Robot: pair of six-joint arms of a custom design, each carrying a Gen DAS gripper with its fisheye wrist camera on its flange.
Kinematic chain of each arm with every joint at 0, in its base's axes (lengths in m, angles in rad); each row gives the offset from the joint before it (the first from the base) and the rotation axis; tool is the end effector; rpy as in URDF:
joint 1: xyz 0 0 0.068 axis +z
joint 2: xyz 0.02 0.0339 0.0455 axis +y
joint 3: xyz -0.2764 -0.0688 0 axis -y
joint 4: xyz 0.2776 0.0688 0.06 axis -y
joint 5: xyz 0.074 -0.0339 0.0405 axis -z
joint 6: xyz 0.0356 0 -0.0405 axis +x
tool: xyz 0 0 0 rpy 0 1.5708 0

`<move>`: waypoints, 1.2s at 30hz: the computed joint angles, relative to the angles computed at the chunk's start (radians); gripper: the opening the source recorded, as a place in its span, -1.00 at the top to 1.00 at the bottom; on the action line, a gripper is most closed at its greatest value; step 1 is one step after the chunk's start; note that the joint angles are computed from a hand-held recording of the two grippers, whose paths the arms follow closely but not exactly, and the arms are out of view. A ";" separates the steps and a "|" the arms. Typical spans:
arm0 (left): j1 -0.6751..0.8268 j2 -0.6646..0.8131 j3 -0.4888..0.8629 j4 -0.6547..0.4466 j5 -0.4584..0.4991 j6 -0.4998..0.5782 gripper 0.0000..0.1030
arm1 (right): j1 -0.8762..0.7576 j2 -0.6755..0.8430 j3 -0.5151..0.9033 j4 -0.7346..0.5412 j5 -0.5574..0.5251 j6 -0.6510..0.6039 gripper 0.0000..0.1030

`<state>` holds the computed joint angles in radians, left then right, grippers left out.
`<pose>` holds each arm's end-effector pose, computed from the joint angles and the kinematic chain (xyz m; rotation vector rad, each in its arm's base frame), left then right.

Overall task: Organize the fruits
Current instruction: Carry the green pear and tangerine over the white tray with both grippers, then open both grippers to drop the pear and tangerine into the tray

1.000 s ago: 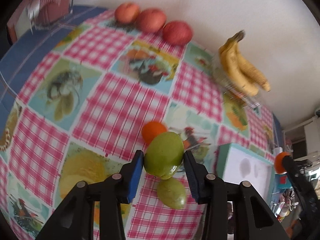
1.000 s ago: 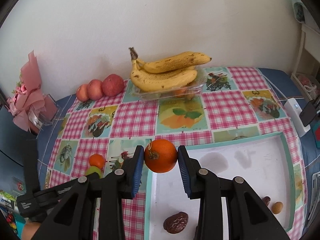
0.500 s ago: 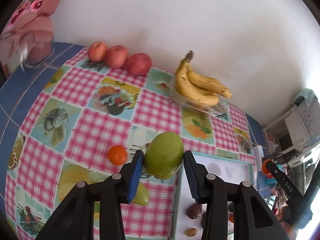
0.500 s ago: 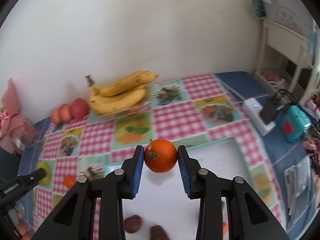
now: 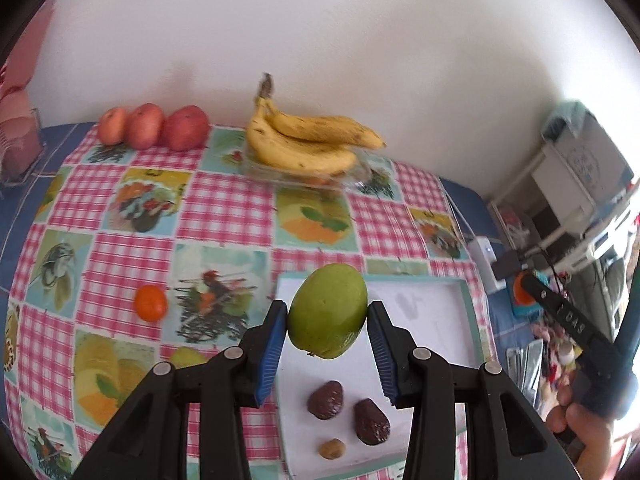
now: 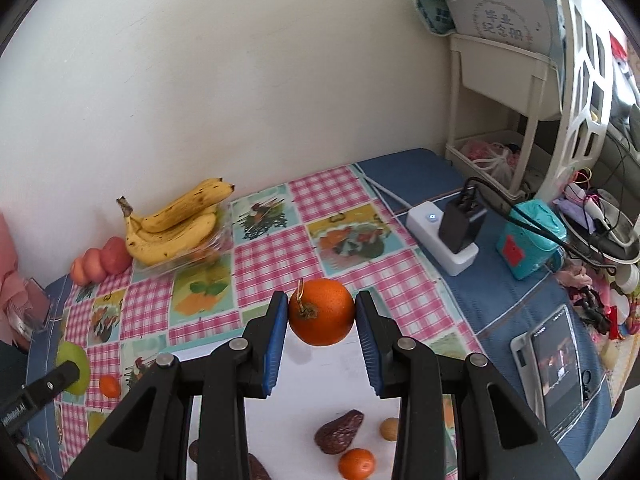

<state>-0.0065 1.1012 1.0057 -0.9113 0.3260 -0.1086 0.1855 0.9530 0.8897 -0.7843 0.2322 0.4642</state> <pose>0.2345 -0.0129 0.3022 -0.0088 2.5633 -0.4631 0.2105 0.0312 0.2997 0.4357 2.3486 0.0243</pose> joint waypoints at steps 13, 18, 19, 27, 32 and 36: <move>-0.170 0.091 -0.086 0.060 -0.081 -0.051 0.15 | -0.069 0.006 -0.033 0.008 -0.056 -0.029 0.30; -0.166 0.177 -0.130 0.094 -0.120 -0.064 0.15 | -0.080 0.104 -0.074 0.047 -0.097 -0.030 0.30; -0.157 0.190 -0.135 0.097 -0.115 -0.061 0.15 | -0.082 0.137 -0.084 0.060 -0.107 -0.028 0.30; -0.145 0.233 -0.162 0.119 -0.125 -0.066 0.15 | -0.090 0.256 -0.132 0.105 -0.126 -0.024 0.30; -0.157 0.233 -0.168 0.129 -0.141 -0.070 0.15 | -0.085 0.296 -0.139 0.118 -0.132 -0.019 0.30; -0.161 0.247 -0.159 0.131 -0.145 -0.076 0.14 | -0.075 0.304 -0.140 0.122 -0.122 -0.013 0.30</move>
